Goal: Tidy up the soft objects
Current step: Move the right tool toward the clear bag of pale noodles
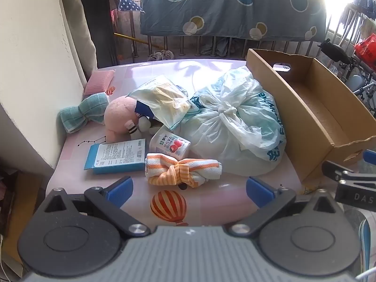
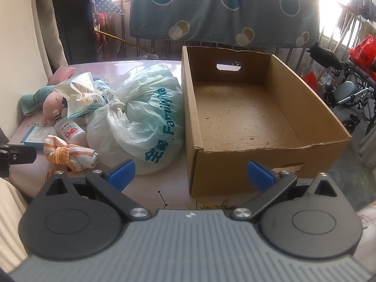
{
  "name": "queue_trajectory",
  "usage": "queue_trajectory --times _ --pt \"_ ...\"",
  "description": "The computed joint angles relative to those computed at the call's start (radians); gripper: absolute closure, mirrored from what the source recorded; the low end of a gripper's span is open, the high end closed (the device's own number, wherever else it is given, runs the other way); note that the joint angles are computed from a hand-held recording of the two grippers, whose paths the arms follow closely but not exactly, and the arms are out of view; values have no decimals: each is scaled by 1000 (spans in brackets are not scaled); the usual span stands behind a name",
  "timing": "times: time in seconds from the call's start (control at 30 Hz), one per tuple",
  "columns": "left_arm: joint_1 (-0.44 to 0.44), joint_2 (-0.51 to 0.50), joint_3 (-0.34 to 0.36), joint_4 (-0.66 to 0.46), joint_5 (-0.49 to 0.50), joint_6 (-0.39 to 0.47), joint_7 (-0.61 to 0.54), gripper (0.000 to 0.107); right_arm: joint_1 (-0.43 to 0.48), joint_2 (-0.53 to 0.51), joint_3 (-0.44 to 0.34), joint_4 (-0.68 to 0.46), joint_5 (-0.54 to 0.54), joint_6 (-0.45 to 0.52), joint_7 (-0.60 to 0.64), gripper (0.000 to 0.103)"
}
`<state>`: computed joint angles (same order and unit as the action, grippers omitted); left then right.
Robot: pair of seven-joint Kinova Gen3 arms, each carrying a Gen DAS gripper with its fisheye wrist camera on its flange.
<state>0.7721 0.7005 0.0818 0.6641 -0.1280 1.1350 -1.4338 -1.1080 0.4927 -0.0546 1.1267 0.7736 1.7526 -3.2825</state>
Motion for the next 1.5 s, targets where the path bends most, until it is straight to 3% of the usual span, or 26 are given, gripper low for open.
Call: queue_trajectory --times 1.5 --pt "-1 -6 1 15 2 -17 1 5 -8 10 7 -22 9 12 4 1"
